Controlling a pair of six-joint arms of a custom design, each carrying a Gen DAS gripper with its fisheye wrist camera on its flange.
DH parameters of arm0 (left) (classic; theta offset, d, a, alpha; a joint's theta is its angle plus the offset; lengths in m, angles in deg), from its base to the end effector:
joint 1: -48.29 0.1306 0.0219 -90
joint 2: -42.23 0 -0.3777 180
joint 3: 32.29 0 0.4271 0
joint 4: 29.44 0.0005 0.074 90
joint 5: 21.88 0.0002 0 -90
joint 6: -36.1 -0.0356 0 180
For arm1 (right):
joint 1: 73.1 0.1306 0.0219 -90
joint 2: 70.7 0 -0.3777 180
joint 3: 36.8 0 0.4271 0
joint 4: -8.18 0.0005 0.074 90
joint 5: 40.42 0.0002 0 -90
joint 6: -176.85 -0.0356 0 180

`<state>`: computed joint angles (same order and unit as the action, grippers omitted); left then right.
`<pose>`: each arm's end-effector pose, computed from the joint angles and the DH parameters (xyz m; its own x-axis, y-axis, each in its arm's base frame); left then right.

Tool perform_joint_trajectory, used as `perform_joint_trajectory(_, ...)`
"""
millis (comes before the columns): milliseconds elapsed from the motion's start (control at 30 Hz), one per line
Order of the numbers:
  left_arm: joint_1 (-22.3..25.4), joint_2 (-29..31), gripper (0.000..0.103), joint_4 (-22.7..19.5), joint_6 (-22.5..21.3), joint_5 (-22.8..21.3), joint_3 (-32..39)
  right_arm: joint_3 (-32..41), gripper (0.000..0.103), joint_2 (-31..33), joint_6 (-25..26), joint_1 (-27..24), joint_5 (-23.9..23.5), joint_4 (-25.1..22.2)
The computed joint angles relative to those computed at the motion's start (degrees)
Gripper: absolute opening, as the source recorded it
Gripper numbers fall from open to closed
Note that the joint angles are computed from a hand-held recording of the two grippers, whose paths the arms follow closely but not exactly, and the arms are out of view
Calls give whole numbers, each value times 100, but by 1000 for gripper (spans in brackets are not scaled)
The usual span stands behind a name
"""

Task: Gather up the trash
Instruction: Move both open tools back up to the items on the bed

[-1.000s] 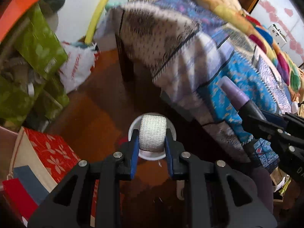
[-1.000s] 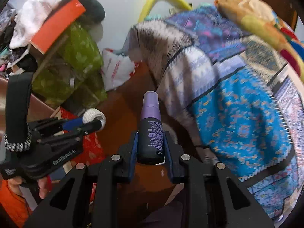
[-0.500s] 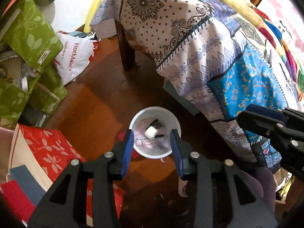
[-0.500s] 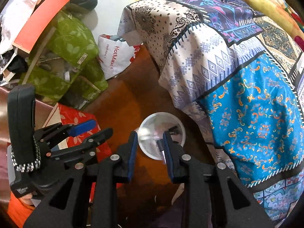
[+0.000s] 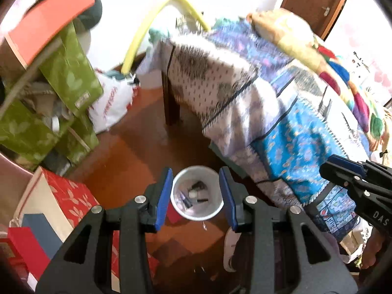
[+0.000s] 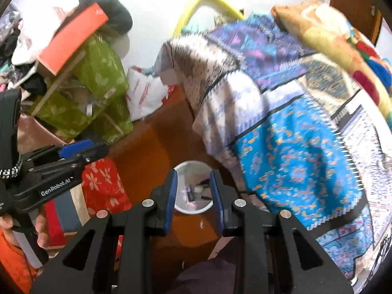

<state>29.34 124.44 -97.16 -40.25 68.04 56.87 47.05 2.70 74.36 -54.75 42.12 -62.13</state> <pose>0.4236 -0.1459 0.4608 -0.8785 0.0521 -0.4748 0.1202 0.9862 -0.1141 0.3677 0.1263 0.4754 -0.8823 -0.0667 -0.4659 -0.1877 0.9577 0.2182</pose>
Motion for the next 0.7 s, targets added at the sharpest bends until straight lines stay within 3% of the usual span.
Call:
perform_joint_trajectory(367,-660,-158,39,208,203,-381,688,132,25,-887,18,-806,162,120)
perform_joint_trajectory(567,-1293,207,39,389,253,-498,1275,104,25,-1295,313,-1589,248,-7)
perform_joint_trajectory(700,-1685,542,39,478,252,-482,1653,87,25,-1504,538,-2352,46,-137)
